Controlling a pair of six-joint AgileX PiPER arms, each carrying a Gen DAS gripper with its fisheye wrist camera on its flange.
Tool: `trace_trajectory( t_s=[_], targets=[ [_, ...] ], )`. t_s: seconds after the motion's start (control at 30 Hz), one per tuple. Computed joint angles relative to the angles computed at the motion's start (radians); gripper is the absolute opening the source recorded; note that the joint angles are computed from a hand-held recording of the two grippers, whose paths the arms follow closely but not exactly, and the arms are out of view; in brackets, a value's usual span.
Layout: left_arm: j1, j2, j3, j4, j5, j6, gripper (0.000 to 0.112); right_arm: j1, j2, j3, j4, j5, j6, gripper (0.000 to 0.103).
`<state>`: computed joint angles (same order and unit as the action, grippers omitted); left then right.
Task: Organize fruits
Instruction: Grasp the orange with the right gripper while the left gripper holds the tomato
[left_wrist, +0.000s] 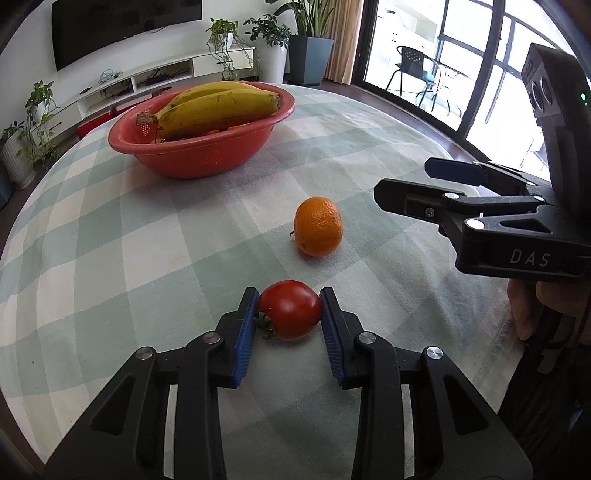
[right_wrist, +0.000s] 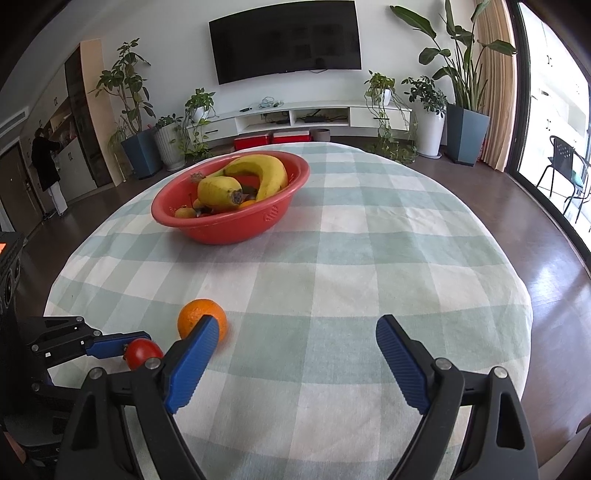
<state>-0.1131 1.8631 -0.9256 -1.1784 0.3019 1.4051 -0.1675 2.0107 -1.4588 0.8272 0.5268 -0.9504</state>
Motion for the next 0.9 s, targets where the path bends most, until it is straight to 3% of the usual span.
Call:
trace_trajectory(
  t_s=[0.17, 0.43, 0.9],
  targets=[
    [0.076, -0.001, 0.001, -0.098, 0.043, 0.080, 0.031, 0.012, 0.007, -0.022, -0.017, 0.069, 0.000, 0.085],
    [0.145, 0.005, -0.012, -0.157, 0.111, 0.139, 0.031, 0.073, 0.004, -0.029, -0.100, 0.069, 0.029, 0.084],
    [0.189, 0.028, -0.036, -0.165, 0.166, 0.138, 0.031, 0.168, 0.096, -0.150, -0.357, 0.118, 0.250, 0.063]
  ],
)
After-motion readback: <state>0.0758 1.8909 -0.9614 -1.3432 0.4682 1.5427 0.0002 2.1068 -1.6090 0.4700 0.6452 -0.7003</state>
